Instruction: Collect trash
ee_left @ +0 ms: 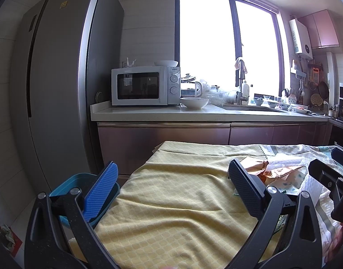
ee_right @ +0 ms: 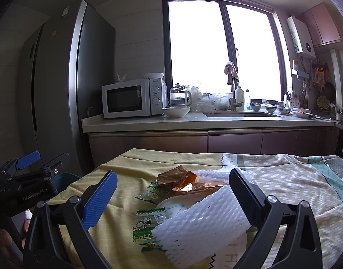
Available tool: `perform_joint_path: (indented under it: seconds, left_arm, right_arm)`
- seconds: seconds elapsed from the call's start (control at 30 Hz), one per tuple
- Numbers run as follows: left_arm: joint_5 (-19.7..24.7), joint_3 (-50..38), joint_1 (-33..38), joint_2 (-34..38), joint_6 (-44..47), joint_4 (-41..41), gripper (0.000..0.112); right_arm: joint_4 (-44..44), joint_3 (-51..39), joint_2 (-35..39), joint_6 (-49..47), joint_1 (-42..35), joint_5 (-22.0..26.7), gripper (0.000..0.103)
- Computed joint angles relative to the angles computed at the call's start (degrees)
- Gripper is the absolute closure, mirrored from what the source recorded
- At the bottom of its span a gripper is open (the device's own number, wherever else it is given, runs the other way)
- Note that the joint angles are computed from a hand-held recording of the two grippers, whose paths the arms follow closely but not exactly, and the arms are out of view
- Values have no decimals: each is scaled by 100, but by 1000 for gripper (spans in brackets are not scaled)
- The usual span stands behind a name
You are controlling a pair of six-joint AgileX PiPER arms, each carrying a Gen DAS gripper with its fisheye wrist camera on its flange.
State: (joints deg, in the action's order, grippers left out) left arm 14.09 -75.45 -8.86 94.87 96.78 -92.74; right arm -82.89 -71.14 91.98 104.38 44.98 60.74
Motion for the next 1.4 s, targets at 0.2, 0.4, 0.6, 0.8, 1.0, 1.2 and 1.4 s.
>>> perform_joint_path:
  seconds: [0.2,0.4,0.6,0.8,1.0,1.2,1.4]
  left_arm:
    - [52,-6,23,1,-129,124,15]
    - [306,-27,38,23,-558,625,15]
    - [1065,-259,51,184,-1363,1626,15]
    - [2051,-760,-53,612,-2197,2641,15]
    - [2930,-1420,-341,1286,-2896,3430,29]
    - [3861,-2304,-480,2027,-3761,3948,73]
    - [4209,-2551,-539,2247,-3877,3897,101]
  right_arm:
    - [2,8,-12,17,11,15,7]
    - [64,157,-154,50,-48,-11,7]
    - [519,578,-530,104,-402,-232,7]
    - [1059,980,-848,4,-968,-1164,7]
    - [1283,1176,-881,-139,-1343,-1999,7]
    - [1379,1451,-1036,-120,-1638,-2652,31]
    - [1513,1662,-1228,-298,-1802,-3087,70]
